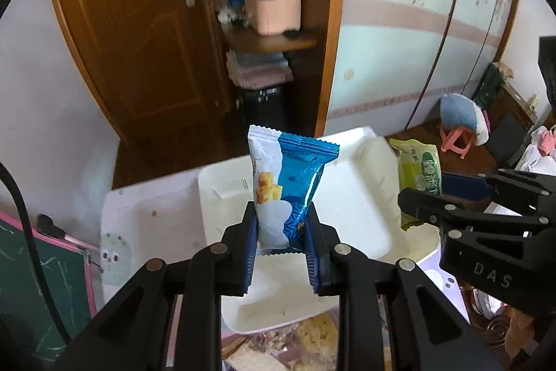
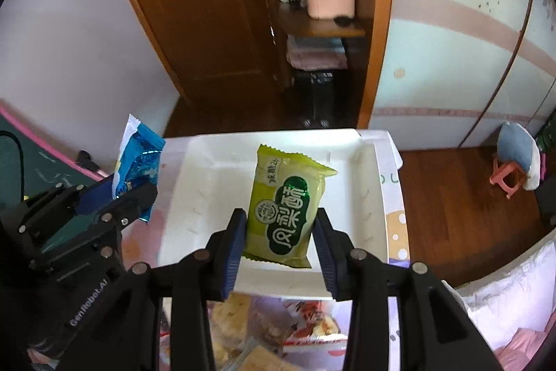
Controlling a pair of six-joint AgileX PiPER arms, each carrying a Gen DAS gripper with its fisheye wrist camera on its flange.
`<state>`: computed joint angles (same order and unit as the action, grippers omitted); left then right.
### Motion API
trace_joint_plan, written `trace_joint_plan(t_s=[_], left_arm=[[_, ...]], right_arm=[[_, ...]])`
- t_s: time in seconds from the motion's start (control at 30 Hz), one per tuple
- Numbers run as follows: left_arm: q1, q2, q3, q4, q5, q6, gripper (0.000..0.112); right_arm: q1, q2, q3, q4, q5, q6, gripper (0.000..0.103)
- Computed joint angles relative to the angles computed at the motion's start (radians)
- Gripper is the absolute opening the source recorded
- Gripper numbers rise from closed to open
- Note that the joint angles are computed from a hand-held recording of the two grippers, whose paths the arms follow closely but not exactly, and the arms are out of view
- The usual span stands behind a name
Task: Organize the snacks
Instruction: 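Carry both snacks over the white tray and open both tools to drop them, then grasp the orange-and-white bar with the left tool while the right tool grasps the clear cake bag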
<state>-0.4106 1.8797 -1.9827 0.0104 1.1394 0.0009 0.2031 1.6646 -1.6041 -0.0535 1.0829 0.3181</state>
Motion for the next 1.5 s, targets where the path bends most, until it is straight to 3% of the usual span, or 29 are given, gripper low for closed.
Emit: trace_joint_plan(t_s=[0.03,0.1,0.13,0.17,0.2,0.27,0.37,0.63,1.1,1.5], left_arm=[[0.000,0.022,-0.011,0.008,0.000,0.000,0.027],[-0.002,0.057,-0.018,0.019,-0.007,0.003,0.060],[-0.006,0.060,-0.009,0.041,-0.012,-0.009,0.091],[-0.010,0.066,-0.003,0.075,-0.020,-0.033,0.098],[-0.005,0.074,-0.003,0.069,-0.020,-0.029,0.099],[0.012,0.096,-0.020,0.033,0.007,-0.024,0.098],[0.026,0.116,-0.038,0.010,0.040,-0.029,0.099],[0.038,0.064,0.007,-0.008,0.061,-0.035,0.098],[0.012,-0.221,0.279,0.009,-0.059,-0.120,0.098],[0.021,-0.445,0.369,0.021,0.017,-0.171,0.099]], right_arm=[[-0.004,0.014,-0.005,0.005,0.004,-0.002,0.040],[-0.025,0.058,-0.014,0.042,0.008,-0.024,0.040],[-0.036,0.077,-0.020,0.053,0.007,-0.031,0.040],[-0.039,0.081,-0.011,0.047,0.004,-0.022,0.040],[-0.045,0.079,-0.002,0.054,-0.004,-0.022,0.042],[-0.055,0.056,0.044,0.065,-0.029,-0.015,0.057],[-0.077,0.051,0.056,0.102,-0.026,-0.030,0.066],[-0.084,0.017,0.086,0.100,-0.027,-0.002,0.066],[-0.032,-0.163,0.175,0.059,-0.013,0.024,0.066],[0.076,-0.354,0.180,-0.006,0.074,0.077,0.066]])
